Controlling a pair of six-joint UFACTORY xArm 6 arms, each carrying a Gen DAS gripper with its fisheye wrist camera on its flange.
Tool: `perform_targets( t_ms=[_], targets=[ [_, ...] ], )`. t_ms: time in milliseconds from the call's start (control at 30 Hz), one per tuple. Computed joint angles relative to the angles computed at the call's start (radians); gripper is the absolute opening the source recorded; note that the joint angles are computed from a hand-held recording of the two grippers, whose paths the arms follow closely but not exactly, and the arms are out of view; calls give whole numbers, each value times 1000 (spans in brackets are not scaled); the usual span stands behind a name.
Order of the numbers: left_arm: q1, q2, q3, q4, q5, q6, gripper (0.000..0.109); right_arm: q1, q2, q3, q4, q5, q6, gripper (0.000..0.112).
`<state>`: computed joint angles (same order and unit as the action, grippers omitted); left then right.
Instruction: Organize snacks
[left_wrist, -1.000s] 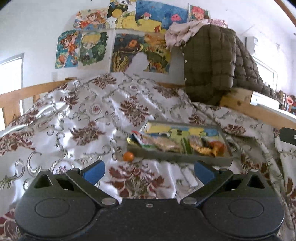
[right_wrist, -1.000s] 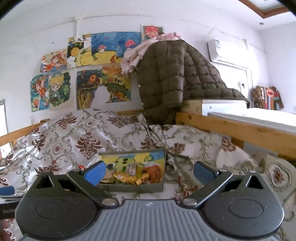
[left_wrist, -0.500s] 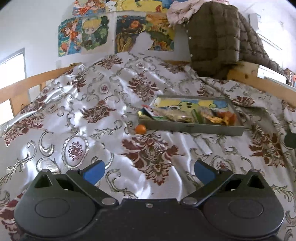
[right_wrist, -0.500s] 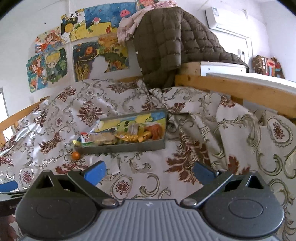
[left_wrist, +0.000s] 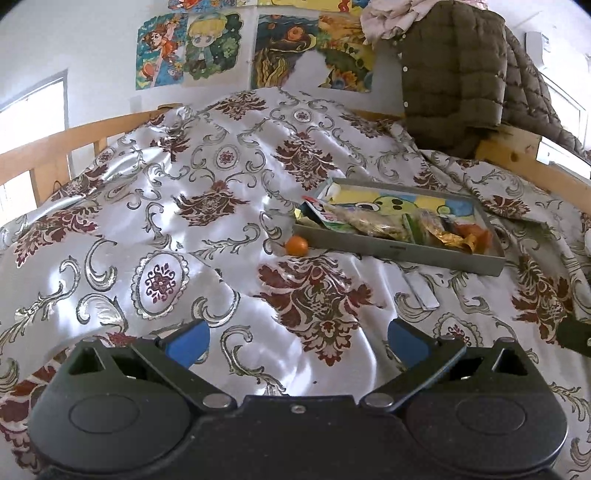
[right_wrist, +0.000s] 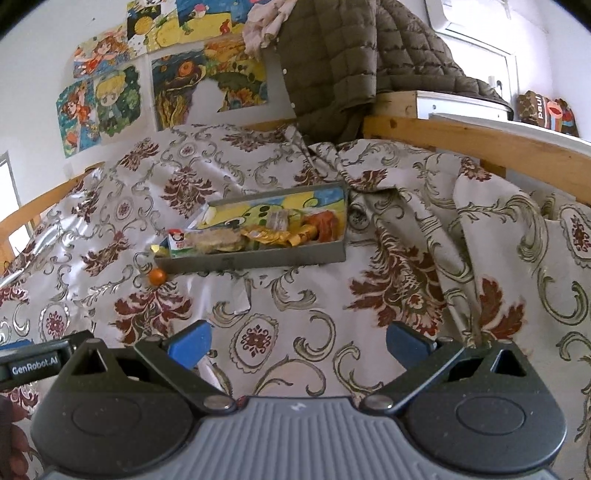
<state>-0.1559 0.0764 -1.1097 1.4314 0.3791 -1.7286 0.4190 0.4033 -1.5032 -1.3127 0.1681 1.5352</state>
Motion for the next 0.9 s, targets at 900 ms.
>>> perform_targets(
  t_ms=[900],
  targets=[
    [68, 52, -59, -37, -90, 46, 102, -13, 133, -175, -78, -109, 6, 103]
  ],
)
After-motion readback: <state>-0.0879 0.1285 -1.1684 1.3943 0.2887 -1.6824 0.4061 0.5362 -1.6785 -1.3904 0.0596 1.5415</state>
